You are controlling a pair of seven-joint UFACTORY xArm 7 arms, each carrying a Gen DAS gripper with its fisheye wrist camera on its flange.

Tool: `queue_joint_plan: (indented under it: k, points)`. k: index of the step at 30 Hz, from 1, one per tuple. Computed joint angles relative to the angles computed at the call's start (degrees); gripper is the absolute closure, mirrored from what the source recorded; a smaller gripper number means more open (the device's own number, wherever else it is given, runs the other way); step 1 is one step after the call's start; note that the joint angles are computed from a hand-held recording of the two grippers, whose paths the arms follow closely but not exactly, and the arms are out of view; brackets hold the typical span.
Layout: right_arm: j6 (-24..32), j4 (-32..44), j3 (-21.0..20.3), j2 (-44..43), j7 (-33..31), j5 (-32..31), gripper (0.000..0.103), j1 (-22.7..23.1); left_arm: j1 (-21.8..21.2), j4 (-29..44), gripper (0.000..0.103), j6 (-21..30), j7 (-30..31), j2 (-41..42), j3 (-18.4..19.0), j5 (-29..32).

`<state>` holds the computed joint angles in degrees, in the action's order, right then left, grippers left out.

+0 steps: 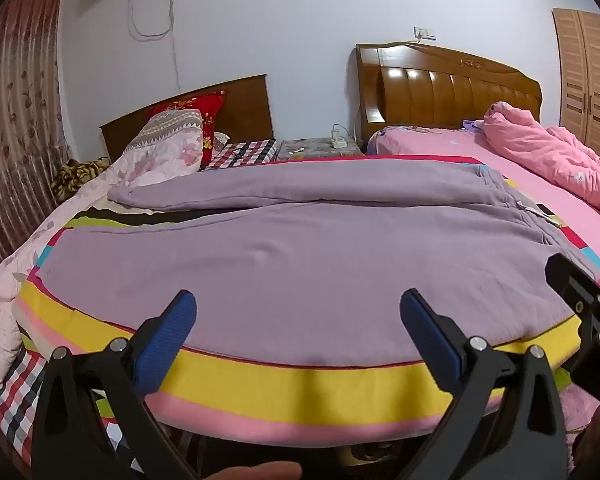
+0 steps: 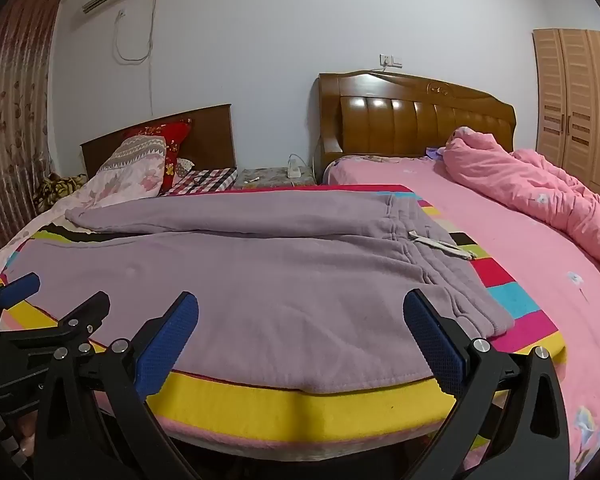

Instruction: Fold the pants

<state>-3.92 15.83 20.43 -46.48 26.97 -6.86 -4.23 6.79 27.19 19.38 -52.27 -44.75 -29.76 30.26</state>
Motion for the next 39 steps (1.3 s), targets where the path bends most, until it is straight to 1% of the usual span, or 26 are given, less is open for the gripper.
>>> queue_joint_plan:
  k: [6, 7, 14, 15, 21, 22, 24, 25, 26, 30, 31, 39]
  points:
    - [-0.2, -0.1, 0.1, 0.1, 0.2, 0.0, 0.004, 0.0, -0.5, 0.4, 0.001, 0.3, 0.2, 0.3, -0.2, 0.2]
    - [-0.1, -0.1, 0.1, 0.2, 0.2, 0.0, 0.004, 0.0, -0.6, -0.1, 0.001, -0.1, 0.5, 0.4, 1.0, -0.1]
    - [0.5, 0.0, -0.6, 0.0, -0.1, -0.1, 0.004, 0.6, -0.2, 0.0, 0.001, -0.1, 0.5, 0.5, 0.9, -0.1]
    - [-0.4, -0.1, 0.7, 0.6, 0.6, 0.0, 0.004, -0.3, -0.4, 0.0, 0.001, 0.2, 0.3, 0.3, 0.6, -0.3]
    - [0.1, 0.1, 0.3, 0.6, 0.5, -0.1, 0.004, 0.1, -0.8, -0.4, 0.001, 0.3, 0.3, -0.1, 0.8, -0.4]
    - [-0.6, 0.0, 1.3, 1.0, 1.0, 0.0, 0.004, -0.6, -0.8, -0.4, 0.001, 0.3, 0.3, -0.1, 0.8, -0.4]
    - [-0.6, 0.0, 1.4, 1.0, 1.2, 0.0, 0.004, -0.6, -0.8, -0.4, 0.001, 0.3, 0.3, -0.1, 0.9, -0.5]
    - [-2.1, -0.4, 0.8, 2.1, 0.6, -0.3, 0.004, -1.0, -0.9, -0.4, 0.001, 0.3, 0.3, -0.1, 0.9, -0.5]
    - [-2.4, -0.6, 1.0, 2.2, 0.5, -0.2, 0.004, -1.1, -0.9, -0.5, 0.001, 0.3, 0.3, -0.2, 0.9, -0.6]
    - [-2.3, -0.7, 1.5, 2.2, 0.6, 0.3, 0.004, -1.1, -0.9, -0.4, 0.001, 0.3, 0.3, 0.0, 0.9, -0.6]
    - [-1.3, -0.6, -0.6, 1.9, -0.3, 0.1, 0.004, 0.2, -0.9, -0.4, 0.001, 0.3, 0.4, 0.0, 0.9, -0.6]
    - [-1.1, -0.8, -0.7, 2.0, -0.7, 0.6, 0.004, 0.5, -1.1, -0.5, 0.001, 0.3, 0.5, -0.1, 1.1, -0.7]
